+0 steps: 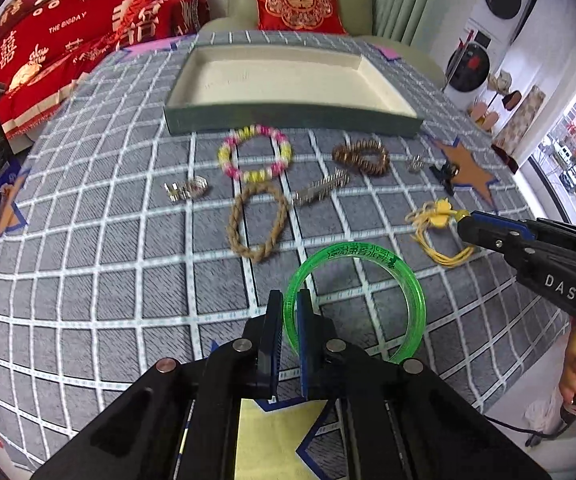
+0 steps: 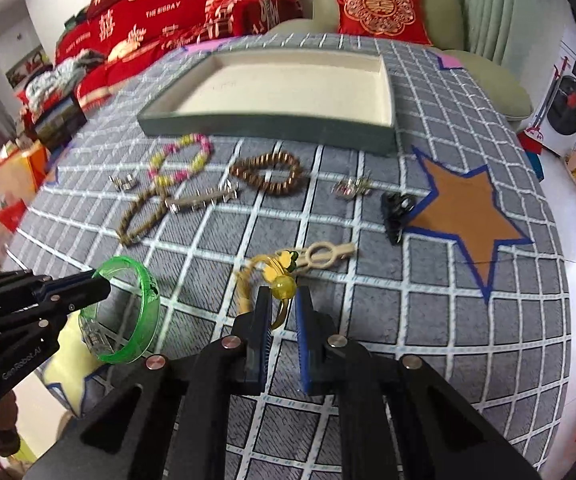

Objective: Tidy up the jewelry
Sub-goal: 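Grasp the green bangle with the left tool while the right tool grasps the yellow cord keychain, then carry the bangle and keychain in both tools over into the green tray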

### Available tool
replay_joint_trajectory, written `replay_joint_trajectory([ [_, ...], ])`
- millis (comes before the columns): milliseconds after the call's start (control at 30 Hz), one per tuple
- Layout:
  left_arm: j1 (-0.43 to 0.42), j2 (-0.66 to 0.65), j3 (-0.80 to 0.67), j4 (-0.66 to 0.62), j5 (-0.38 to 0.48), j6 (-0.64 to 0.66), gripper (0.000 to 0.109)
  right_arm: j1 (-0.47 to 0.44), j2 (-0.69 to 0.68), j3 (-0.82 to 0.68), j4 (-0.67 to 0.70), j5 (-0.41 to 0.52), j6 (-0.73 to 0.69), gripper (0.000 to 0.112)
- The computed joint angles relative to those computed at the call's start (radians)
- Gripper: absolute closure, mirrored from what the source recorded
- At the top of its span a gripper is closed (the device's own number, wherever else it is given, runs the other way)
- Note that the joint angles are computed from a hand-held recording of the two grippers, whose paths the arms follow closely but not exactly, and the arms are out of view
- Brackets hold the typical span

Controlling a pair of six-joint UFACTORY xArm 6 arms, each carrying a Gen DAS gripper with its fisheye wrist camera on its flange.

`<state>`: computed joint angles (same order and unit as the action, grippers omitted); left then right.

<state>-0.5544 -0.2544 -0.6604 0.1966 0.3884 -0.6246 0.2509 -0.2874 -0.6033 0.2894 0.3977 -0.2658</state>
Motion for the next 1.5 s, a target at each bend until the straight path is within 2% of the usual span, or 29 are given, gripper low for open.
replay_joint_trajectory([
  [300,0.047,-0.045,-0.057,-0.016,-0.005,0.037,0.091,-0.016,-0.018,-0.103,0.157,0.056,-0.112,0.101],
  [367,0.059,-0.046,-0.070,-0.017,-0.008,0.048,0.091,-0.030,0.002,-0.156,0.188,0.105,-0.132,0.101],
  [500,0.077,-0.034,-0.106,0.021,-0.001,0.042,0.091,-0.039,0.028,-0.207,0.183,0.121,-0.134,0.101],
  [600,0.092,-0.002,-0.154,-0.015,0.018,0.079,0.091,-0.046,0.057,-0.253,0.168,0.136,-0.133,0.101],
  [667,0.106,0.038,-0.210,-0.055,0.030,0.117,0.091,-0.057,0.089,-0.301,0.194,0.153,-0.142,0.103],
  [767,0.127,0.083,-0.273,-0.039,0.024,0.123,0.091,-0.076,0.165,-0.415,0.232,0.190,-0.152,0.103],
  [967,0.173,0.276,-0.483,-0.065,0.029,0.173,0.091,-0.099,0.349,-0.660,0.265,0.255,-0.130,0.103],
  [1067,0.194,0.389,-0.590,-0.068,0.050,0.175,0.091,-0.098,0.472,-0.787,0.228,0.268,-0.090,0.103],
  [1200,0.211,0.479,-0.659,-0.134,0.065,0.222,0.091,-0.103,0.522,-0.810,0.281,0.372,-0.163,0.103],
  [1267,0.211,0.494,-0.666,-0.117,0.066,0.217,0.091,-0.086,0.502,-0.744,0.214,0.398,-0.186,0.102],
  [1300,0.212,0.503,-0.669,-0.109,0.064,0.214,0.091,-0.081,0.494,-0.714,0.182,0.398,-0.195,0.099],
  [1367,0.211,0.505,-0.662,-0.125,0.055,0.223,0.091,-0.070,0.468,-0.639,0.140,0.383,-0.213,0.080],
  [1400,0.209,0.506,-0.660,-0.136,0.052,0.228,0.091,-0.070,0.458,-0.602,0.129,0.378,-0.215,0.057],
  [1433,0.209,0.505,-0.657,-0.139,0.049,0.230,0.091,-0.073,0.448,-0.575,0.133,0.375,-0.222,0.052],
  [1500,0.206,0.503,-0.654,-0.126,0.047,0.218,0.091,-0.069,0.432,-0.526,0.122,0.348,-0.240,0.052],
])
